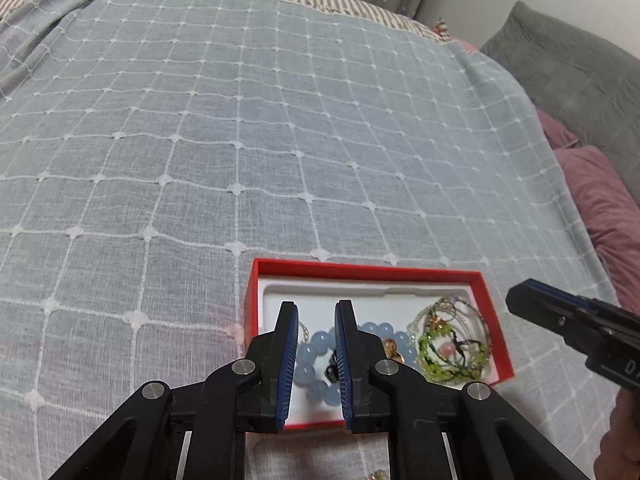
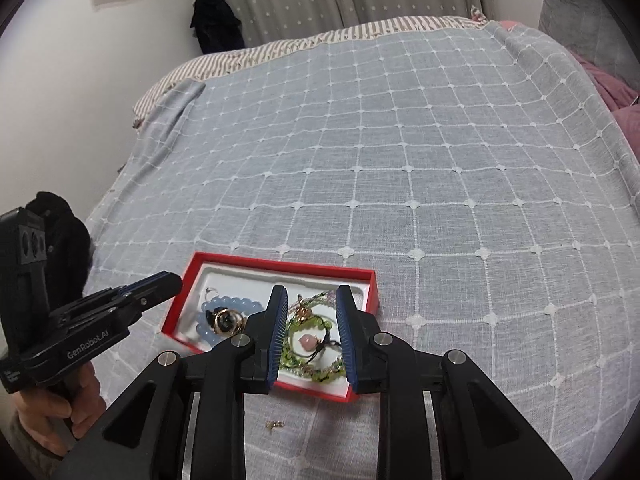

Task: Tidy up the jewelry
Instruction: 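Move the left tool to a small gold stud earring and close on it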

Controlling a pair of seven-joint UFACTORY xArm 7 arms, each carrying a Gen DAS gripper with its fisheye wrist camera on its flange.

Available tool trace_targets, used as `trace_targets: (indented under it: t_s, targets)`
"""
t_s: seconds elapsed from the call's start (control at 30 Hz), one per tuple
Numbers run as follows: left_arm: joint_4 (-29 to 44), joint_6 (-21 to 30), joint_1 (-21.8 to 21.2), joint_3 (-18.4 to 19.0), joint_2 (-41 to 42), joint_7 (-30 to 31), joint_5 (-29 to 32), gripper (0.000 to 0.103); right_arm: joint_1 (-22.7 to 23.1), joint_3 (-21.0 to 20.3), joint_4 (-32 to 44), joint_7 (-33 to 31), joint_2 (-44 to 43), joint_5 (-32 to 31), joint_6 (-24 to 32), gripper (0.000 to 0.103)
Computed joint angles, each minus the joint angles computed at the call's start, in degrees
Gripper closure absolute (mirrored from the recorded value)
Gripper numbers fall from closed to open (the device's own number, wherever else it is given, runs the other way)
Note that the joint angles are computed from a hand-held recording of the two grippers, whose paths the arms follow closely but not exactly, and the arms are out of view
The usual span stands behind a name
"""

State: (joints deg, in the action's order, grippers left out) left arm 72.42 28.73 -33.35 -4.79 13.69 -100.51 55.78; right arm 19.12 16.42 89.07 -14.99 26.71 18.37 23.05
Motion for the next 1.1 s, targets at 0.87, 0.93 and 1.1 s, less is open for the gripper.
trace_targets:
  t_s: [0.87,0.93,1.1]
  targets:
    - [1.88,6.48,-5.06,-2.45,3.77,11.72,-10.83,0.079,2.33,-2.23,-9.56,1.72,-7.54,1.86,6.58,0.076]
    - [2.00,6.81,-5.60,-2.13,3.86,11.94,-11.10,0.079,2.47,-2.51,-9.86,2.72,-7.44,0.47,6.72,0.076]
    - [1.85,6.13,-6.04,-1.87,3.82,13.02,-11.72,0.078,1.92,-2.15,-9.67,3.25,-6.99,0.23,7.95,0.076]
